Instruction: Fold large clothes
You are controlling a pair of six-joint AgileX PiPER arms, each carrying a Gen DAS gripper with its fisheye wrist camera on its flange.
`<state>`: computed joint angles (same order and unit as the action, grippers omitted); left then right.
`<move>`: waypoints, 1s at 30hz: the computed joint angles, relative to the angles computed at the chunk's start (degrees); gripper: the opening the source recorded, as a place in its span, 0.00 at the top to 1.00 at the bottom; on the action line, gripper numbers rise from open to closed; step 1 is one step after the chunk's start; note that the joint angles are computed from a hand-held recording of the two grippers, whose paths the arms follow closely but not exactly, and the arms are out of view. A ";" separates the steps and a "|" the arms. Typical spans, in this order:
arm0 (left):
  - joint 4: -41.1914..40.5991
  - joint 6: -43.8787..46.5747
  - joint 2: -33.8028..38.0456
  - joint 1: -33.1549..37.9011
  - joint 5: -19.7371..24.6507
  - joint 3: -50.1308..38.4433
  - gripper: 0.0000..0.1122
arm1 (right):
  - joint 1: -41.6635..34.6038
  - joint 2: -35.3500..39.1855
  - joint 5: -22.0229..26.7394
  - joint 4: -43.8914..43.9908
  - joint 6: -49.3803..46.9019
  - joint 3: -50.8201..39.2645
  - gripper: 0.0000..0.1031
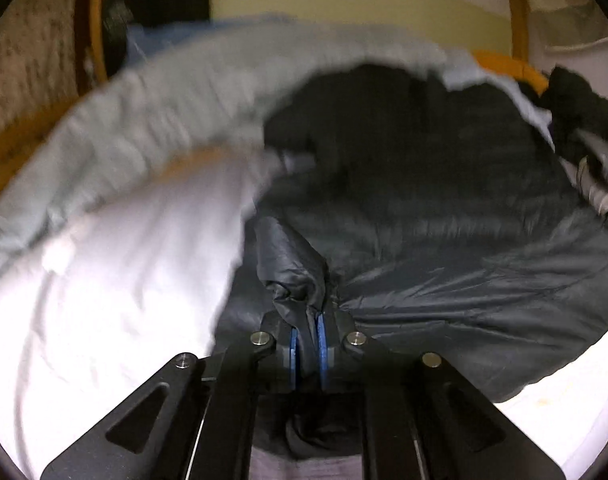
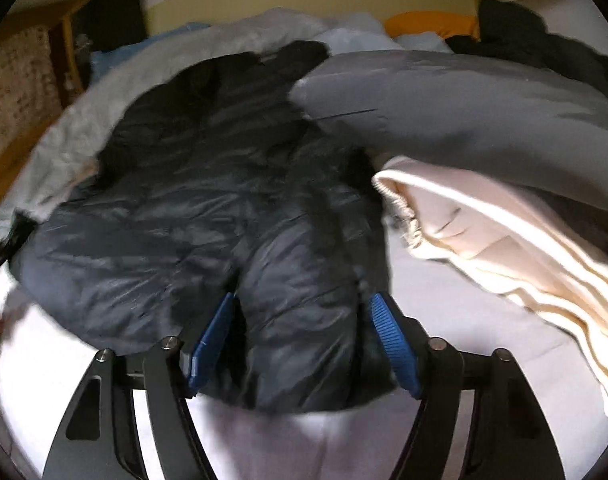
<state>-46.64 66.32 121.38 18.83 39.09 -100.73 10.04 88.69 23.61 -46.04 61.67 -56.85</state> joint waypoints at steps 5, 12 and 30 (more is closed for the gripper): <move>-8.32 5.16 -0.81 1.65 -0.93 1.61 0.88 | 3.75 0.37 9.04 -16.22 19.11 0.24 0.98; -11.86 8.08 -3.43 -0.16 -5.06 3.09 0.91 | 8.70 -7.02 18.26 -30.29 34.89 5.50 0.98; 17.93 -36.40 16.98 1.27 15.58 -30.36 0.17 | -0.83 4.35 9.93 -1.86 5.24 -3.76 0.95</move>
<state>-28.71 29.92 138.35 20.10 54.67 -131.09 9.22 93.03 33.54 -47.89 66.92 -60.61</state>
